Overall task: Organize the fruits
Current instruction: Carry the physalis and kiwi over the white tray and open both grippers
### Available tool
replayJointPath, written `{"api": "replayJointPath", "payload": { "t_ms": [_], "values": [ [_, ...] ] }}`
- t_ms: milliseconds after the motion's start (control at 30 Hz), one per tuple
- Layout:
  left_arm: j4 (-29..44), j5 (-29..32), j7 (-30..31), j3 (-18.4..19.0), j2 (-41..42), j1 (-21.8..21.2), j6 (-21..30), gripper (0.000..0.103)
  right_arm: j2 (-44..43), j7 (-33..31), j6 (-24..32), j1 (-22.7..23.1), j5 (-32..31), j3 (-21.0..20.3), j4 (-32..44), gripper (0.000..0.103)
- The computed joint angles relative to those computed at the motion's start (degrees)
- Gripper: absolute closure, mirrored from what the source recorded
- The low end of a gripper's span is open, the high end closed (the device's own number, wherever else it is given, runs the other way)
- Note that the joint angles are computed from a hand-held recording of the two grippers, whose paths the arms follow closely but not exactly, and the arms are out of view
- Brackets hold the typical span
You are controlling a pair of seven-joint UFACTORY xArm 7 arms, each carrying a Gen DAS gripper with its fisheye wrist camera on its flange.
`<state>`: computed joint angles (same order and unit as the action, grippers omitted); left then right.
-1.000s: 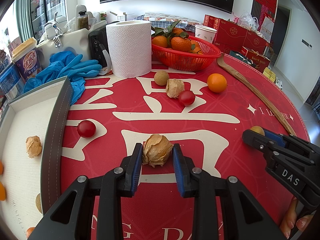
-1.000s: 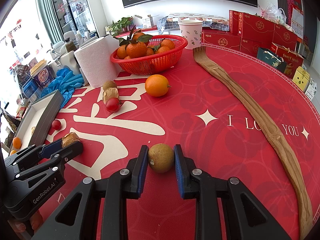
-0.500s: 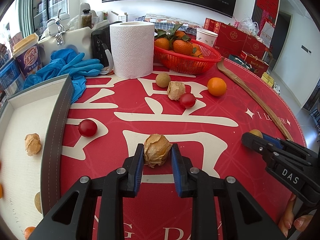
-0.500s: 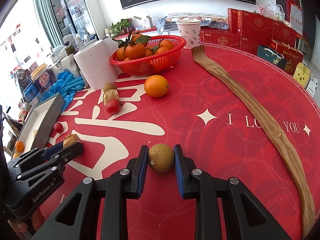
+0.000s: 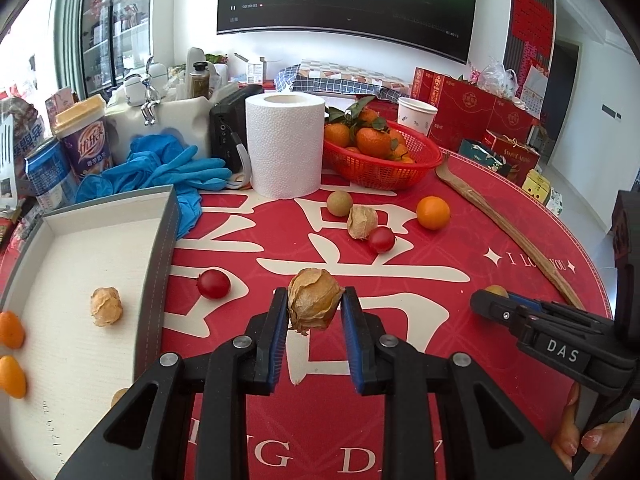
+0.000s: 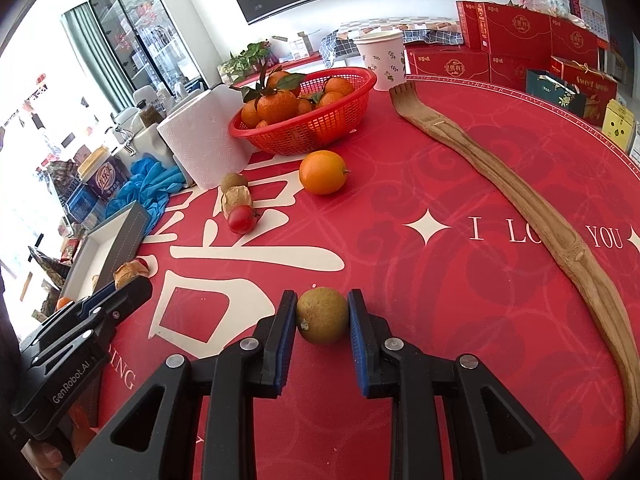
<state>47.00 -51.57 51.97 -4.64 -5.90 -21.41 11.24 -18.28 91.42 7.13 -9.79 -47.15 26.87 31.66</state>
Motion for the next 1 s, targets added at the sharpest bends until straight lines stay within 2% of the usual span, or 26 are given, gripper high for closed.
{"api": "replayJointPath", "payload": {
  "t_ms": [133, 400, 500, 700, 1000],
  "values": [
    [0.3, -2.9, 1.3, 1.1, -1.0, 0.3, 0.6, 0.074, 0.6, -0.6, -0.2, 0.5, 0.1, -0.3, 0.4, 0.077],
    [0.5, -7.9, 5.1, 4.0, -2.7, 1.9, 1.3, 0.074, 4.0, -1.2, 1.6, 4.4, 0.7, -2.0, 4.0, 0.077],
    [0.8, -7.6, 4.0, 4.8, -2.6, 3.8, 2.3, 0.074, 6.4, -2.1, 1.0, 7.6, 1.8, -4.3, 6.2, 0.077],
    [1.7, -5.2, -2.1, 6.4, -1.6, 8.7, 6.0, 0.074, 11.4, -5.9, 5.3, 14.5, 2.0, -6.9, 14.0, 0.077],
    [1.7, -3.8, -6.3, 7.2, -0.1, 13.9, 5.3, 0.074, 24.5, -16.7, 7.4, 24.5, 7.1, -9.9, 29.3, 0.077]
  ]
}}
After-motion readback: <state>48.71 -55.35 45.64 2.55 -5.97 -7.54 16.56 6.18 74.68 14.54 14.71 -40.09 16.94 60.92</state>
